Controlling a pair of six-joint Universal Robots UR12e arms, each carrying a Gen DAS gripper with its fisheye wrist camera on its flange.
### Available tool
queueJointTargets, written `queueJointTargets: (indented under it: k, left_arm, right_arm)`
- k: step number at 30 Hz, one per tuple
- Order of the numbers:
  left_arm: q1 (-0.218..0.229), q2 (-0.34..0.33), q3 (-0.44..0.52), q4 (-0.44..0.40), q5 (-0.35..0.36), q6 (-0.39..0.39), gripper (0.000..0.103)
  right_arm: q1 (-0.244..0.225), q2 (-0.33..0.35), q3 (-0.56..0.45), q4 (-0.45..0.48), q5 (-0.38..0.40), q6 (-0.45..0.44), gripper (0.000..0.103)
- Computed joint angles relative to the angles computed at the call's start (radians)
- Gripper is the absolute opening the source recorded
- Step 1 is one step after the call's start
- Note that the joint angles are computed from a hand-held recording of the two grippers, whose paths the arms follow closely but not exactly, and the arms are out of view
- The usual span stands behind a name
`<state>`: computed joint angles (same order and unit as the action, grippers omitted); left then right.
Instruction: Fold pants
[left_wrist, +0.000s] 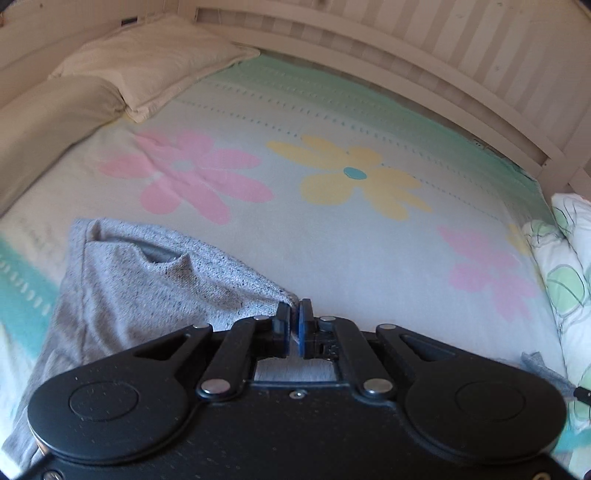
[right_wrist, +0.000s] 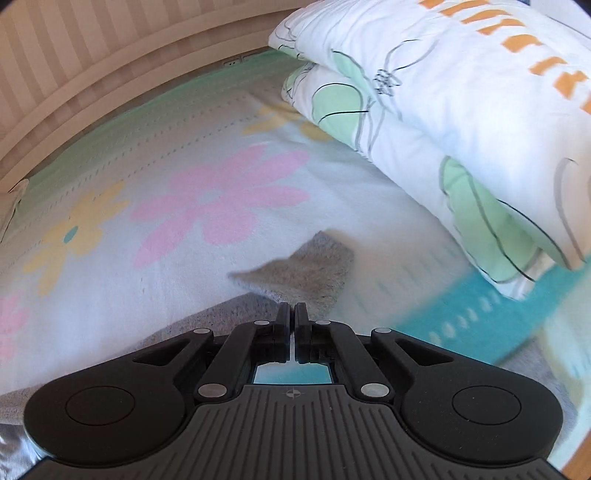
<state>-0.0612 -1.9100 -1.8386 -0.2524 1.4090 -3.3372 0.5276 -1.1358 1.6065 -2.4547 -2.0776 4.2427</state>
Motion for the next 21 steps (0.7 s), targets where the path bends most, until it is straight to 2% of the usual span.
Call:
queueJointTargets:
  k: [5, 10, 13, 16, 19, 21]
  left_arm:
    - [0.002, 0.087, -0.137, 0.079, -0.011, 0.041, 0.005]
    - [0.01, 0.146, -0.239, 0.055, -0.016, 0.067, 0.005]
    - [0.002, 0.153, -0.276, 0.037, 0.014, 0.091, 0.005]
    - [0.0, 0.147, -0.292, -0.009, 0.014, 0.105, 0.005]
    - [-0.016, 0.132, -0.295, -0.026, 0.05, 0.124, 0.005]
    - [-0.016, 0.123, -0.29, -0.047, 0.049, 0.123, 0.005]
  right_arm:
    - [0.028, -0.061, 0.078, 0.024, 0.012, 0.05, 0.002]
    - [0.044, -0.096, 0.126, 0.077, 0.058, 0.092, 0.002]
    - [0.036, -0.105, 0.143, 0.099, 0.116, 0.094, 0.002]
    - [0.02, -0.118, 0.168, 0.104, 0.181, 0.105, 0.002]
    - [0.014, -0.125, 0.173, 0.152, 0.212, 0.111, 0.002]
    - [0.015, -0.132, 0.18, 0.157, 0.192, 0.137, 0.004]
